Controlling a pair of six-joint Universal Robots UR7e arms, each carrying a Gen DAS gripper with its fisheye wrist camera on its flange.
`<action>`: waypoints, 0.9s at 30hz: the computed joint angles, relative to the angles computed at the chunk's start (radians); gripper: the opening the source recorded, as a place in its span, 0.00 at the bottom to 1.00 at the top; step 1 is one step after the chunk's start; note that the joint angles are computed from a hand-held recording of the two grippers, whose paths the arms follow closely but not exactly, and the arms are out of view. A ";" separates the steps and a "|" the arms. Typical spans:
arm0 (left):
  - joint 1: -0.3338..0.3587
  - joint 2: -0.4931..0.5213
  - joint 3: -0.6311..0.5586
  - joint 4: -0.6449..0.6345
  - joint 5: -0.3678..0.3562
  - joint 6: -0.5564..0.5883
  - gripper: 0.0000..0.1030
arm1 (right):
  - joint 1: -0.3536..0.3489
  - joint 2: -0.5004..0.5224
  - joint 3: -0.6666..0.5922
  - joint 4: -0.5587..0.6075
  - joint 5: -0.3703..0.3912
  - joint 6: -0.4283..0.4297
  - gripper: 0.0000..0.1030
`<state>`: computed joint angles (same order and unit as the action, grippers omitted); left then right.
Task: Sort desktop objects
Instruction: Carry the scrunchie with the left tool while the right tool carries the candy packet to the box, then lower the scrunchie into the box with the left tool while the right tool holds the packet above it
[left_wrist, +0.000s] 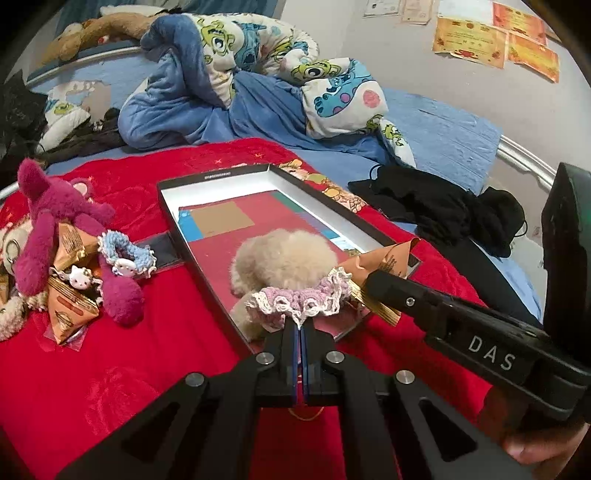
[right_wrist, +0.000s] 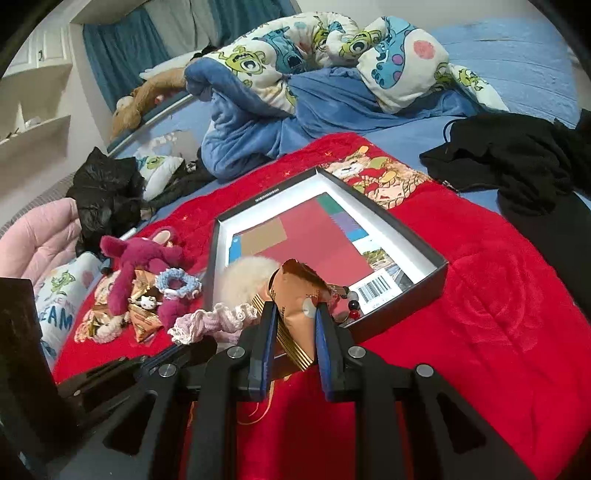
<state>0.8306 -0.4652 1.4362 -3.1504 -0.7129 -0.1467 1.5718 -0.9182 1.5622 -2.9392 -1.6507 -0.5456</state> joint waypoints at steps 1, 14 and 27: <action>0.005 0.002 -0.006 0.005 -0.002 -0.001 0.01 | 0.000 0.004 -0.003 0.004 -0.001 0.004 0.19; 0.060 0.096 -0.206 0.132 -0.042 0.062 0.01 | -0.017 0.087 -0.120 0.018 -0.035 0.089 0.19; 0.064 0.125 -0.229 0.126 -0.034 0.065 0.01 | -0.002 0.131 -0.146 -0.031 -0.097 0.061 0.18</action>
<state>0.8949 -0.3401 1.2068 -3.0249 -0.7473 -0.0813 1.5700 -0.7870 1.4158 -2.9707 -1.7480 -0.4842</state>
